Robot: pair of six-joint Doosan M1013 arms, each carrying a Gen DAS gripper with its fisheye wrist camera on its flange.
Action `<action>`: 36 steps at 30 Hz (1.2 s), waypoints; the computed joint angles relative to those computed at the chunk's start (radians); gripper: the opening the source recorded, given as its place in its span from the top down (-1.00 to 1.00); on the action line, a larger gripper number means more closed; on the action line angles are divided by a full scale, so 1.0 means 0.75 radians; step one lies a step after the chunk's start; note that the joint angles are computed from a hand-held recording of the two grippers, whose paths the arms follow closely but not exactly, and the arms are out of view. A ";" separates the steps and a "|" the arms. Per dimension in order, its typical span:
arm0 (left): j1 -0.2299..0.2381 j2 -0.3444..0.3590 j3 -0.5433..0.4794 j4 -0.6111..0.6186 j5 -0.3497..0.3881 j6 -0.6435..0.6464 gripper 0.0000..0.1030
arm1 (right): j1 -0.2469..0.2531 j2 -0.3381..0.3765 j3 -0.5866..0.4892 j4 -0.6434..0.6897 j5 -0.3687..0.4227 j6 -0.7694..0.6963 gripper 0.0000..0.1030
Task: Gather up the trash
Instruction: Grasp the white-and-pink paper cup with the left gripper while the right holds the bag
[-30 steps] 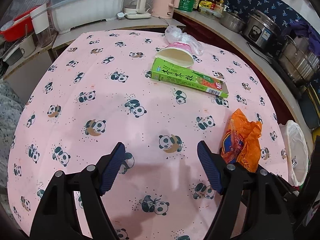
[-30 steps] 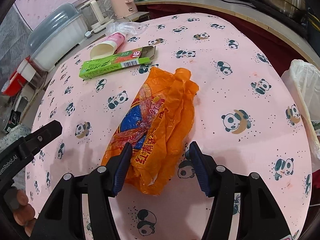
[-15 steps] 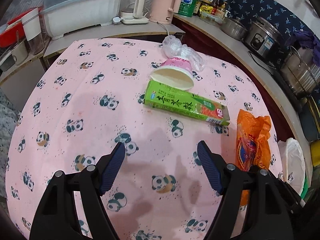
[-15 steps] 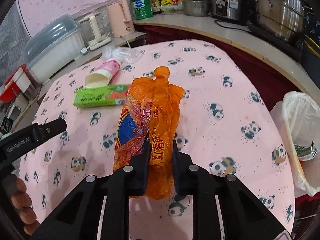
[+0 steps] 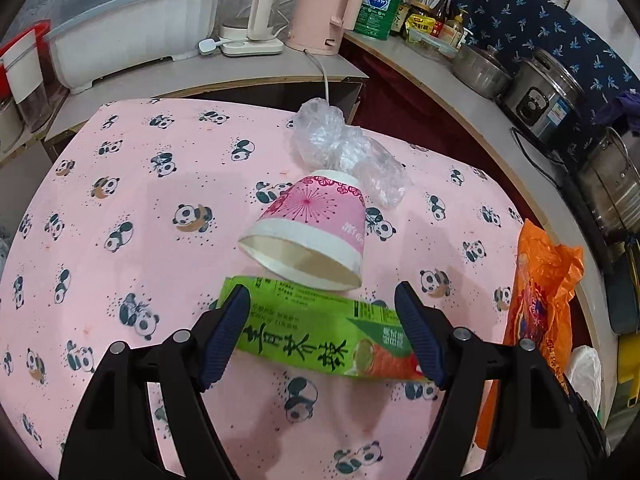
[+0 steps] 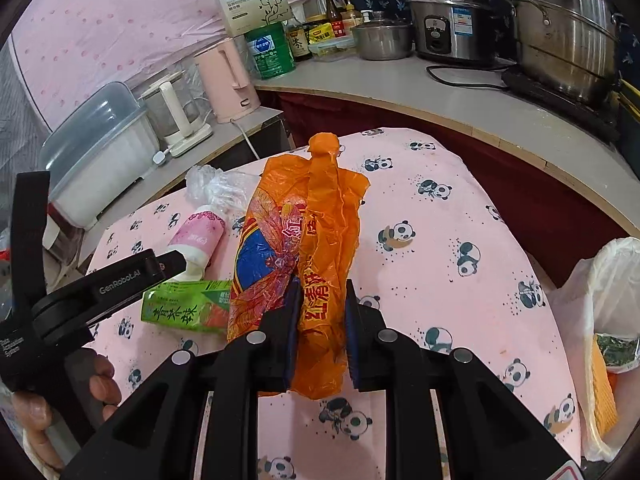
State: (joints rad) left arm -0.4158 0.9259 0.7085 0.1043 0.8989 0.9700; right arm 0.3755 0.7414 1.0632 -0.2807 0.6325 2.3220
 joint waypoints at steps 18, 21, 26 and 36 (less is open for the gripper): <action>-0.025 0.132 -0.234 0.015 0.135 0.074 0.87 | -0.027 0.045 -0.053 0.048 -0.008 -0.029 0.63; -0.035 0.086 -0.178 0.042 0.088 0.066 0.95 | -0.025 0.021 -0.026 0.023 -0.028 -0.001 0.63; -0.054 0.003 -0.078 0.061 -0.001 0.066 0.95 | -0.016 -0.037 0.036 -0.049 -0.071 0.064 0.63; -0.114 -0.164 0.117 0.084 -0.144 0.088 0.95 | -0.003 -0.194 0.212 -0.283 -0.164 0.297 0.63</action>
